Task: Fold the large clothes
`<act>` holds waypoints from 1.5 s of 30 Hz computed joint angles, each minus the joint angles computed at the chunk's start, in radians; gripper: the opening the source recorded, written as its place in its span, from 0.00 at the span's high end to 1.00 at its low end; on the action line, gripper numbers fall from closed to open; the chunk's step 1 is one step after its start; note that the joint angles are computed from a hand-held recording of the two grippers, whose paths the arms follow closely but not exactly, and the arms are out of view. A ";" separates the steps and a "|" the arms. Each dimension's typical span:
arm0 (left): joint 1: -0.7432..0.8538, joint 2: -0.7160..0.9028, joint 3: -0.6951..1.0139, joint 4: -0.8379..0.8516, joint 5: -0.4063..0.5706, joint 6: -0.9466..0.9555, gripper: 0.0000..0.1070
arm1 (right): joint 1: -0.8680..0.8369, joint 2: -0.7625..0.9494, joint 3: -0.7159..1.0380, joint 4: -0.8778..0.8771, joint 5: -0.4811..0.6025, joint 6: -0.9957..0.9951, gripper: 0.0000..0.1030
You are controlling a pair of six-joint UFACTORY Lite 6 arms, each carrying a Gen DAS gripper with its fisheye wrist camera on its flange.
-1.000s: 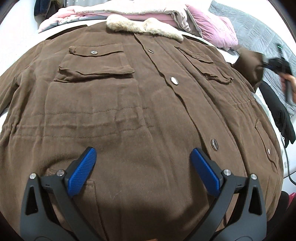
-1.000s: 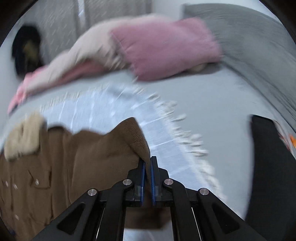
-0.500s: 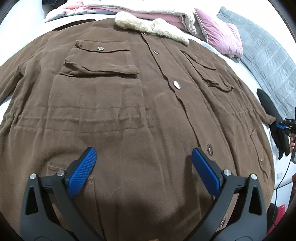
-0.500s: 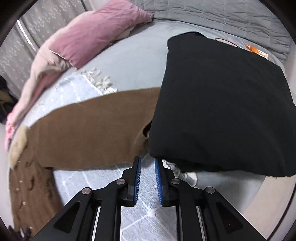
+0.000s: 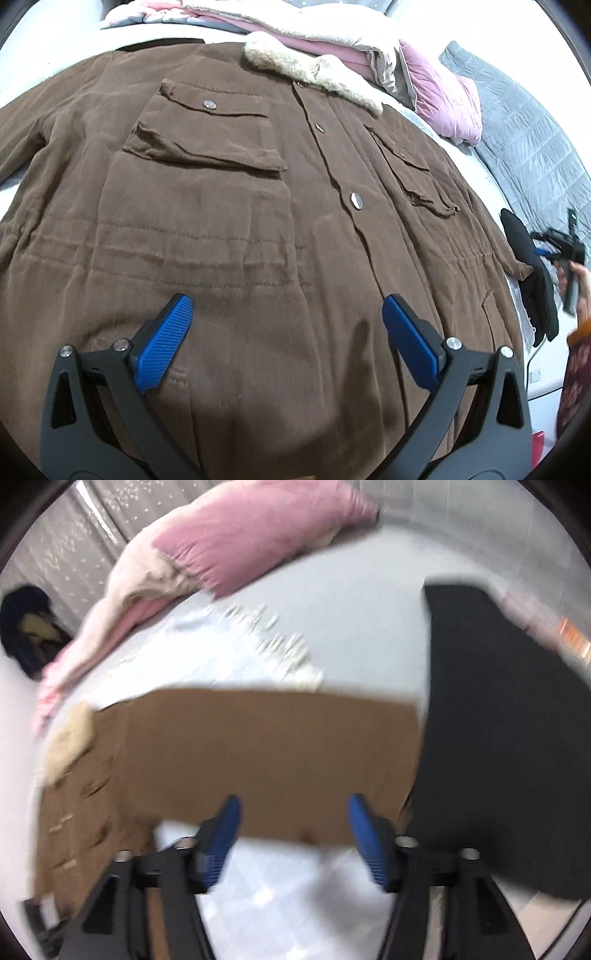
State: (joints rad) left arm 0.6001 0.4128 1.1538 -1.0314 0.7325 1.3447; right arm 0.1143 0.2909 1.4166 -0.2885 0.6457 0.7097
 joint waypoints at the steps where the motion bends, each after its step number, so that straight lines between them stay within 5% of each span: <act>1: -0.002 0.000 -0.001 -0.007 -0.004 0.007 0.05 | -0.018 0.070 0.060 -0.025 0.008 -0.002 0.26; 5: -0.016 0.009 0.006 -0.028 -0.027 0.017 0.05 | -0.123 0.353 0.304 0.073 0.086 -0.090 0.26; 8: -0.023 0.011 0.001 -0.042 -0.044 0.045 0.05 | -0.073 0.560 0.510 -0.101 0.219 -0.039 0.20; 11: -0.038 -0.002 -0.018 -0.053 -0.079 0.077 0.05 | -0.045 0.583 0.507 -0.205 0.184 0.064 0.14; 12: -0.039 -0.005 -0.024 -0.055 -0.084 0.084 0.05 | -0.058 0.563 0.476 -0.171 0.141 0.033 0.20; 13: -0.041 -0.009 -0.029 -0.058 -0.090 0.092 0.05 | -0.068 0.518 0.417 -0.095 0.057 -0.039 0.60; 14: -0.043 -0.011 -0.032 -0.060 -0.094 0.098 0.05 | -0.068 0.487 0.378 -0.040 0.009 -0.070 0.85; 19: -0.040 -0.014 -0.037 -0.063 -0.094 0.106 0.05 | 0.029 0.520 0.453 -0.290 0.137 0.052 0.98; 23: -0.043 -0.023 -0.048 -0.066 -0.105 0.115 0.05 | 0.076 0.537 0.536 -0.529 0.215 0.241 0.98; 30: -0.055 -0.023 -0.045 -0.058 -0.123 0.122 0.05 | 0.026 0.796 0.936 -0.539 0.412 0.178 0.95; 33: -0.048 -0.035 -0.034 -0.063 -0.115 0.127 0.05 | 0.016 0.647 0.736 -0.447 0.255 0.266 0.87; 37: -0.036 -0.058 -0.040 -0.125 -0.143 0.208 0.05 | 0.047 0.437 0.417 -0.402 0.008 0.311 0.43; 40: -0.033 -0.018 -0.008 -0.079 -0.164 0.173 0.05 | 0.014 0.411 0.320 -0.146 -0.134 0.167 0.42; 42: -0.038 0.020 0.026 0.015 -0.190 0.083 0.05 | 0.002 0.429 0.274 -0.077 -0.085 0.161 0.42; 45: -0.032 0.004 0.037 0.096 -0.198 0.007 0.05 | 0.036 0.385 0.189 -0.233 0.030 0.324 0.44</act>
